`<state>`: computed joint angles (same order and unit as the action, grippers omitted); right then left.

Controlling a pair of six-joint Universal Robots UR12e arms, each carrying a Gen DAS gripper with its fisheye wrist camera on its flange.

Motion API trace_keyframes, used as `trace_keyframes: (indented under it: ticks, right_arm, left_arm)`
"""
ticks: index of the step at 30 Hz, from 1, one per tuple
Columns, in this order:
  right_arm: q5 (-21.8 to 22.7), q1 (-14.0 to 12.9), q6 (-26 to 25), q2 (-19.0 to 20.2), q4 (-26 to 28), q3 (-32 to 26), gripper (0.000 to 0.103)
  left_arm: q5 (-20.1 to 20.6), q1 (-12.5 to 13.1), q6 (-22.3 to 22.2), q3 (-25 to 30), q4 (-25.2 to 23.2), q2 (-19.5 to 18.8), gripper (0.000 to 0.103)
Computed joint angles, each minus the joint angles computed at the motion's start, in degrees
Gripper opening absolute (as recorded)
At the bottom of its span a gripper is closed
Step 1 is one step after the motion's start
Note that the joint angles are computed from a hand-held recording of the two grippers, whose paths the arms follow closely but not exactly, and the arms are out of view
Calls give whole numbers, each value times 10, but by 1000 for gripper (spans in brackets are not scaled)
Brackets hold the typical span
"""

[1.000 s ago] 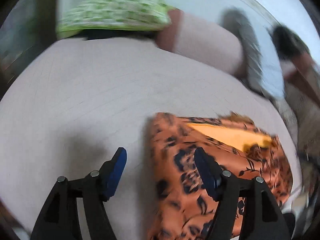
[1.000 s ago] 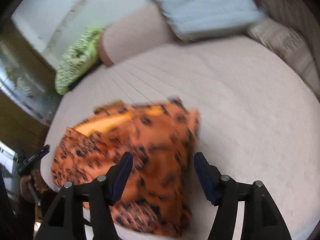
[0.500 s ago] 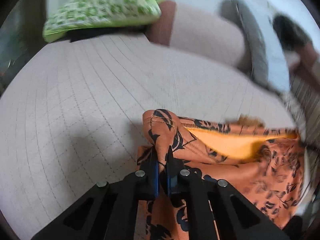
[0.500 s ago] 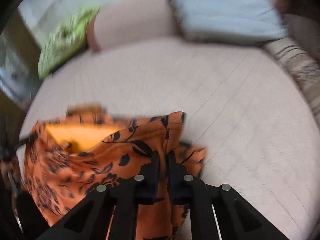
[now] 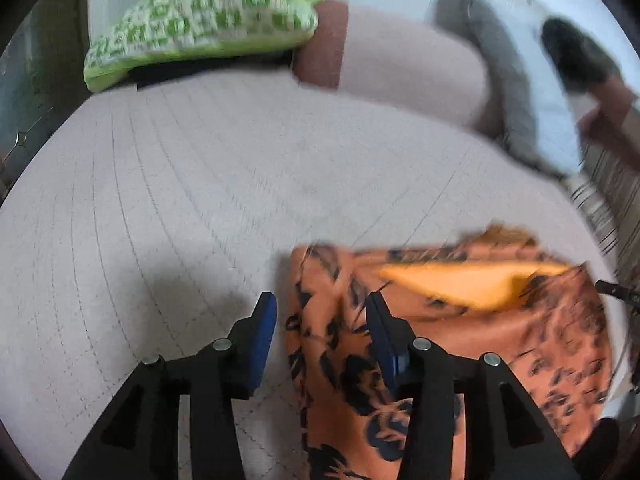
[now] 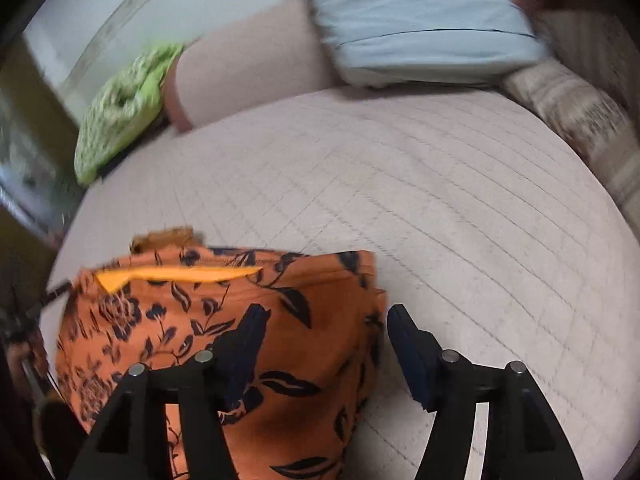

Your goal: Fold small clothes

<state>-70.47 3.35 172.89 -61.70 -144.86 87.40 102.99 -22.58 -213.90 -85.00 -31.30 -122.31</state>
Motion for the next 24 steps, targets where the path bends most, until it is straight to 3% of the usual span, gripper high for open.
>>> trace_keyframes:
  ticks: [1, 2, 3, 5, 6, 8, 9, 11, 12, 13, 15, 16, 18, 19, 22, 24]
  right_arm:
    - [-6, 2, -3, 6, 27, -9, 62]
    - [-9, 5, 0, 15, 58, -20, 28]
    - [-13, 6, 6, 19, 65, -24, 16]
    - [-27, 7, 38, 12, 30, -11, 7]
    - [-31, 5, 51, 5, 4, 0, 7]
    - [-57, 8, 53, 5, 4, 1, 7]
    - [-76, 12, 53, 12, 23, -7, 11]
    - [-60, 6, 66, 17, 34, -7, 15]
    - [-58, 5, 78, 11, 10, 1, 21]
    - [-69, 6, 83, 6, -7, 6, 27]
    - [-113, 15, 74, -3, -34, 8, 49]
    - [-118, 19, 66, -8, -54, 10, 55]
    - [-69, 22, 53, -14, -70, 6, 58]
    - [-36, 29, 38, -6, -49, -12, 58]
    - [57, 53, -70, 12, 42, -64, 58]
    - [97, 72, -123, 30, 112, -101, 58]
  left_arm:
    - [-13, 4, -5, 9, -34, -6, 11]
    - [-21, 5, -11, 12, -43, -7, 9]
    - [-12, 4, -18, 6, -29, -3, 8]
    - [10, -1, -7, -7, 17, 5, 8]
    - [21, -3, -2, -9, 22, 6, 8]
    - [8, 0, -5, 4, -28, -3, 9]
    - [-4, 3, -7, 4, -42, -6, 12]
    - [3, 4, -31, -9, -25, 6, 24]
    - [9, 3, -45, -17, -17, 14, 46]
    - [18, 1, -52, -26, -10, 22, 59]
    - [70, -11, -57, -36, 4, 35, 60]
    - [80, -17, -48, -44, 15, 45, 60]
    - [58, -19, -32, -49, 40, 52, 60]
    - [41, -26, -15, -49, 52, 53, 60]
    - [14, -44, 45, -34, 34, 39, 60]
    - [-10, -48, 44, -27, 6, 30, 60]
